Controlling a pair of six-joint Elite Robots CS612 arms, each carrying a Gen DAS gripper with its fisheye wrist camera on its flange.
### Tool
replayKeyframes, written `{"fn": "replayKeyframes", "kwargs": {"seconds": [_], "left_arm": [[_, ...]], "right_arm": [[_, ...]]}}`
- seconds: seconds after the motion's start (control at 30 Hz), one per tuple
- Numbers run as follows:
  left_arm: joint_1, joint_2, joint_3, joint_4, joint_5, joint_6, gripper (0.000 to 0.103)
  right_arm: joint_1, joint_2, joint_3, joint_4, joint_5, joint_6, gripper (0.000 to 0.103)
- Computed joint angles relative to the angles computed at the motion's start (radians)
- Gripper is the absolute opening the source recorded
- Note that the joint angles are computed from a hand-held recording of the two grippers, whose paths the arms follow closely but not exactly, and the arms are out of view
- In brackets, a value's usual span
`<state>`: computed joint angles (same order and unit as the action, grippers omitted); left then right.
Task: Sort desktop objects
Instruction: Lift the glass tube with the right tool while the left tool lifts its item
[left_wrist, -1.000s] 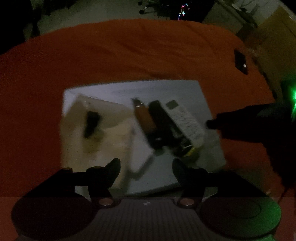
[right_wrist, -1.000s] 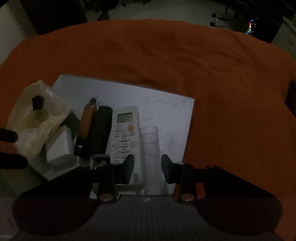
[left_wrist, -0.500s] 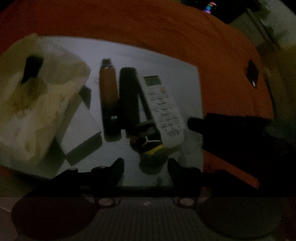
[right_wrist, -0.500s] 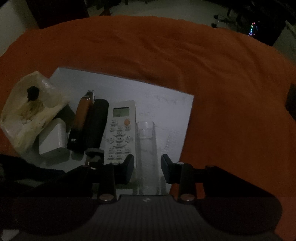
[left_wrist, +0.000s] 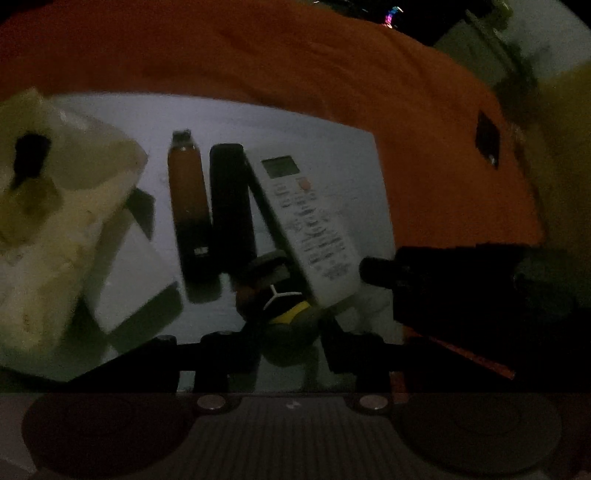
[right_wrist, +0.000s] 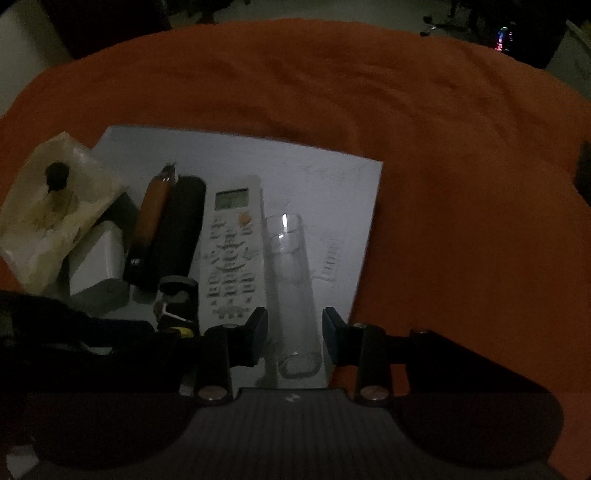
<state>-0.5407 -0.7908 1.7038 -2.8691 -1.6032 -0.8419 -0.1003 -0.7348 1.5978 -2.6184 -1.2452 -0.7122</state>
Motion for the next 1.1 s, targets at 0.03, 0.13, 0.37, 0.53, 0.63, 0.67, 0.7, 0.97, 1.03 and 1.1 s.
{"fn": "replayKeyframes", "kwargs": {"seconds": [0.03, 0.13, 0.37, 0.53, 0.63, 0.67, 0.7, 0.97, 1.03, 1.1], "left_arm": [[0.0, -0.004, 0.006, 0.0, 0.0, 0.007, 0.029], [0.011, -0.02, 0.027, 0.008, -0.017, 0.026, 0.029], [0.036, -0.047, 0.064, 0.028, -0.043, 0.062, 0.03], [0.038, -0.038, 0.052, 0.036, -0.039, 0.025, 0.039], [0.027, -0.033, 0.042, 0.042, 0.013, 0.02, 0.048], [0.026, -0.031, 0.04, 0.045, 0.022, 0.012, 0.054], [0.026, -0.029, 0.036, 0.05, 0.03, 0.002, 0.057], [0.017, -0.018, 0.018, 0.087, 0.062, -0.03, 0.04], [0.013, -0.019, 0.021, 0.084, 0.073, -0.021, 0.039], [0.01, -0.02, 0.023, 0.082, 0.085, -0.017, 0.039]], "right_arm": [[0.001, 0.0, 0.001, 0.0, 0.0, -0.01, 0.036], [0.005, -0.001, 0.005, -0.001, -0.013, -0.025, 0.031], [0.02, -0.02, 0.01, 0.054, -0.099, 0.004, 0.031], [0.024, -0.015, 0.005, 0.046, -0.107, 0.071, 0.033], [0.026, -0.009, 0.003, 0.036, -0.11, 0.067, 0.033], [0.027, -0.006, 0.003, 0.033, -0.11, 0.067, 0.033], [0.027, -0.004, 0.002, 0.029, -0.111, 0.068, 0.033], [0.04, -0.004, 0.004, 0.025, -0.131, 0.017, 0.035], [0.039, -0.007, 0.014, 0.011, -0.13, 0.01, 0.035], [0.04, -0.009, 0.027, -0.012, -0.134, -0.001, 0.035]]}}
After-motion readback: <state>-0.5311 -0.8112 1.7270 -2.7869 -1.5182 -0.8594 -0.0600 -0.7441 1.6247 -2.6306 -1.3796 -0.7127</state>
